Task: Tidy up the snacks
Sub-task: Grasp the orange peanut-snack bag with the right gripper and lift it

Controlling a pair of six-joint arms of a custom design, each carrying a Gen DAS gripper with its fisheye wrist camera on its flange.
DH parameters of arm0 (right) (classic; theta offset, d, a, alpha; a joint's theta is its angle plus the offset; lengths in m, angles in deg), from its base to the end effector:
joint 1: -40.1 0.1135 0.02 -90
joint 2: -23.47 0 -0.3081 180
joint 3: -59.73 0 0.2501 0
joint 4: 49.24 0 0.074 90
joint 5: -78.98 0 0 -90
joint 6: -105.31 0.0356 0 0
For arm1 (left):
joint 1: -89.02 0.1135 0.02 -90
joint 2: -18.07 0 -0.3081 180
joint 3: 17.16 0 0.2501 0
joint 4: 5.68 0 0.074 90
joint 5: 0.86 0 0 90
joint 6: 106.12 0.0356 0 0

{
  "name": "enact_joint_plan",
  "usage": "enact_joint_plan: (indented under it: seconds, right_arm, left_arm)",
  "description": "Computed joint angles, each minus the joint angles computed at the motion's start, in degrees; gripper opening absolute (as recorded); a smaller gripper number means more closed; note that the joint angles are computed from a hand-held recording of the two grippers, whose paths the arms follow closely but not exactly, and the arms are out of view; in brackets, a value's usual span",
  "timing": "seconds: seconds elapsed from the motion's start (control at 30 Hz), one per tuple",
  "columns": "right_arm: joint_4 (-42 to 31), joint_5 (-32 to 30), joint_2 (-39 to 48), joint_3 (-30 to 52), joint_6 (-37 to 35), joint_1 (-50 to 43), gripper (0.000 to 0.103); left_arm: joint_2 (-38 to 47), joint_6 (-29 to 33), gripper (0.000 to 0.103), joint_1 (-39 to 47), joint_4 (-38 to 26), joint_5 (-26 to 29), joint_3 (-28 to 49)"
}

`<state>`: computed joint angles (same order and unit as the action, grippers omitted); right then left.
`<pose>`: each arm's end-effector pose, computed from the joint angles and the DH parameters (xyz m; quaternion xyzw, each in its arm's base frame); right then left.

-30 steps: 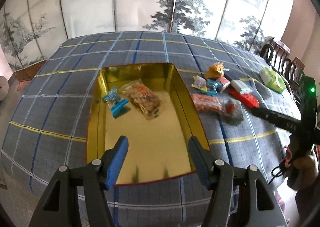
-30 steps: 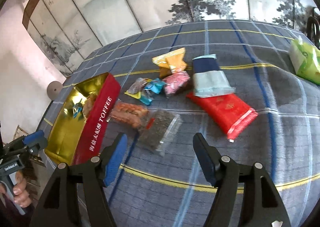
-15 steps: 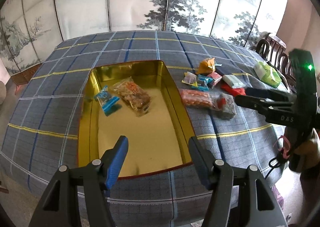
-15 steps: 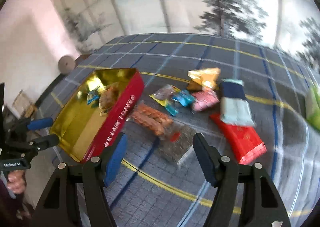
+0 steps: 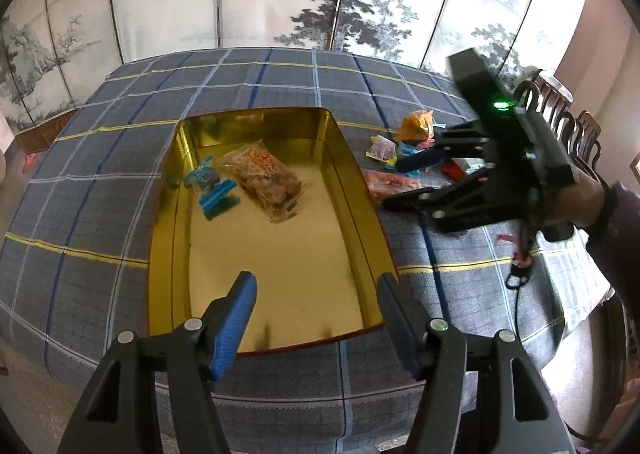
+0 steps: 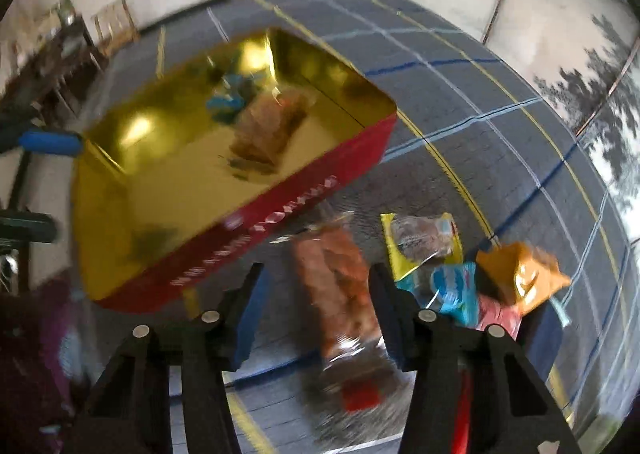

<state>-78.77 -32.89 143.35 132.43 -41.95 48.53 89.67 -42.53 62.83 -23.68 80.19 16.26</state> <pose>0.3622 0.0671 0.0930 -0.5474 0.8074 0.1246 0.1813 0.1641 -0.0745 0.1606 -0.0245 0.9538 -0.0616 0.2930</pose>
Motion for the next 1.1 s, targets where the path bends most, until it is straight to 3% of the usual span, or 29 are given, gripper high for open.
enact_joint_plan:
  seconds: [0.1, 0.17, 0.23, 0.37, 0.5, 0.67, 0.77, 0.9, 1.1]
  right_arm:
    - [-0.79, 2.98, 2.98, 2.35, 0.05, 1.04, 0.05]
    - [-3.82, 1.8, 3.58, 4.53, 0.07, 0.47, 0.047]
    - [-2.11, 2.63, 2.36, 3.14, 0.22, 0.39, 0.035]
    - [3.91, 3.33, -1.92, -3.25, 3.34, -0.82, 0.034]
    - [6.39, -7.28, -10.07, -10.75, 7.15, -10.51, 0.034]
    - [5.4, -18.9, -16.22, -14.1, 9.67, -31.96, 0.034]
    - [4.95, -18.56, -10.75, -9.83, 10.22, -40.33, 0.034]
    - [6.21, -16.52, -4.01, -3.96, 13.17, -47.41, 0.034]
    - [13.03, -11.74, 1.53, -1.23, 15.71, -49.89, 0.034]
  left_arm:
    - [1.0, 0.45, 0.064, -0.67, 0.37, -0.55, 0.24]
    - [1.98, 0.5, 0.064, -0.92, 0.69, -0.79, 0.48]
    - [2.54, 0.42, 0.064, -0.71, 1.08, -0.46, 0.48]
    - [3.3, -0.55, 0.064, -1.21, 0.86, -0.69, 0.88]
    - [2.69, -1.87, 0.064, -3.51, -0.54, -2.15, 1.7]
    - [5.21, -3.65, 0.064, -8.93, -2.07, -4.53, 4.49]
    - [8.26, -3.63, 0.064, -12.16, -2.26, -5.69, 7.4]
    - [13.8, -2.96, 0.064, -13.5, -0.89, -2.92, 12.33]
    - [24.79, -1.83, 0.064, -15.6, -0.24, -1.13, 21.97]
